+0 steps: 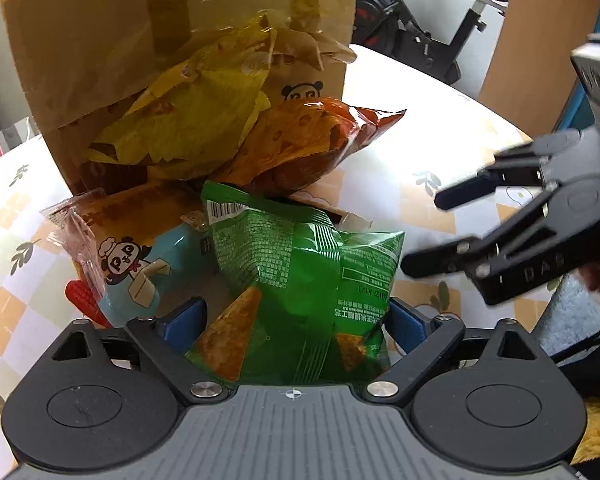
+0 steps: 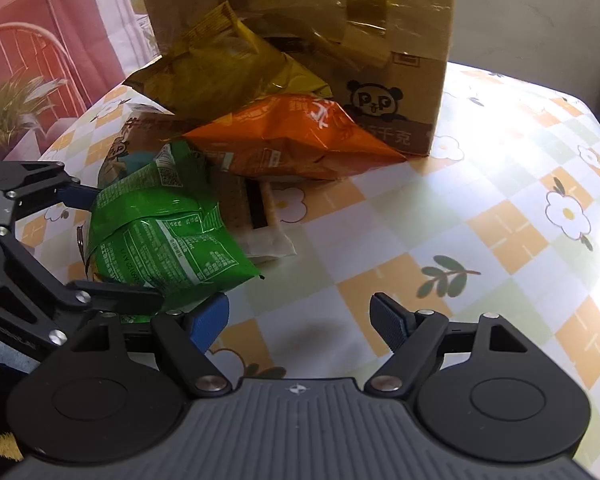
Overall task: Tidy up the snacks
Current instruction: 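Move the left tool onto the green chip bag while the right tool returns to the pile, then grasp the green chip bag with the left tool while the right tool grasps the orange chip bag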
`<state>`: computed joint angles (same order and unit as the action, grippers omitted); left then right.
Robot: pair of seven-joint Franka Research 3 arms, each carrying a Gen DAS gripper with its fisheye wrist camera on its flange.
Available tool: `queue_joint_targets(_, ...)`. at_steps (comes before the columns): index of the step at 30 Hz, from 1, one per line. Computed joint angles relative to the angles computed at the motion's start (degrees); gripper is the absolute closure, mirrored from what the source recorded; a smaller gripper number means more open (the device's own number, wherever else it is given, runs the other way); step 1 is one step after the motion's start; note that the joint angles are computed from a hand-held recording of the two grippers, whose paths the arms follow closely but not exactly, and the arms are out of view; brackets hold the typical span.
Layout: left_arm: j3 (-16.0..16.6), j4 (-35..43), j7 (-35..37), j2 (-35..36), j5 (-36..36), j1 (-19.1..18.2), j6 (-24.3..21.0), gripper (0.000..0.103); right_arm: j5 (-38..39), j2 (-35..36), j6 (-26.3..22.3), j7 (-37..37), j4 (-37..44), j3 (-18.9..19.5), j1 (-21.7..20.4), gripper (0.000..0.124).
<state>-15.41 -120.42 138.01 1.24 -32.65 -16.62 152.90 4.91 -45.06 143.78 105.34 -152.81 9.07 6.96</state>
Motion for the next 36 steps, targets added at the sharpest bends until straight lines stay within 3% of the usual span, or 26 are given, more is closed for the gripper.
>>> queue_joint_targets(1,0.04,0.16,1.42,-0.08,-1.81,0.16,-0.56,0.027,-0.26,-0.36,0.48,0.18,-0.12,0.10,-0.35,0.044)
queue_joint_targets(4,0.54,0.53,2.91,-0.55,-6.82,0.78,-1.81,0.032,-0.25,-1.21,3.48,0.10,-0.80,-0.21,-0.74,0.044)
queue_joint_targets(7,1.43,0.41,5.80,-1.72,-13.61,1.42,-2.93,0.033,-2.13,-0.98,6.12,-1.36,-0.64,0.65,-2.00,0.035)
queue_joint_targets(16,3.95,-1.69,6.61,-5.13,-22.11,1.51,-2.01,0.033,-11.24,7.53,13.16,-11.69,3.91,2.41,-5.18,0.035)
queue_joint_targets(20,4.48,-2.23,5.93,-5.90,-22.92,1.13,-0.19,0.033,-16.61,10.79,12.63,-16.06,6.95,4.46,-7.18,0.035)
queue_joint_targets(25,5.32,-2.71,5.54,-6.60,-25.35,0.83,1.29,0.033,-23.95,10.81,11.40,-15.24,8.05,7.53,-10.61,0.034)
queue_joint_targets(31,5.71,-2.35,6.00,-6.56,-27.18,0.79,1.80,0.033,-20.71,9.21,10.12,-15.99,7.29,3.32,-6.65,0.034)
queue_joint_targets(36,5.78,-2.73,6.66,-7.03,-28.33,0.65,3.06,0.033,-21.44,9.31,11.13,-16.89,7.81,4.57,-7.12,0.034)
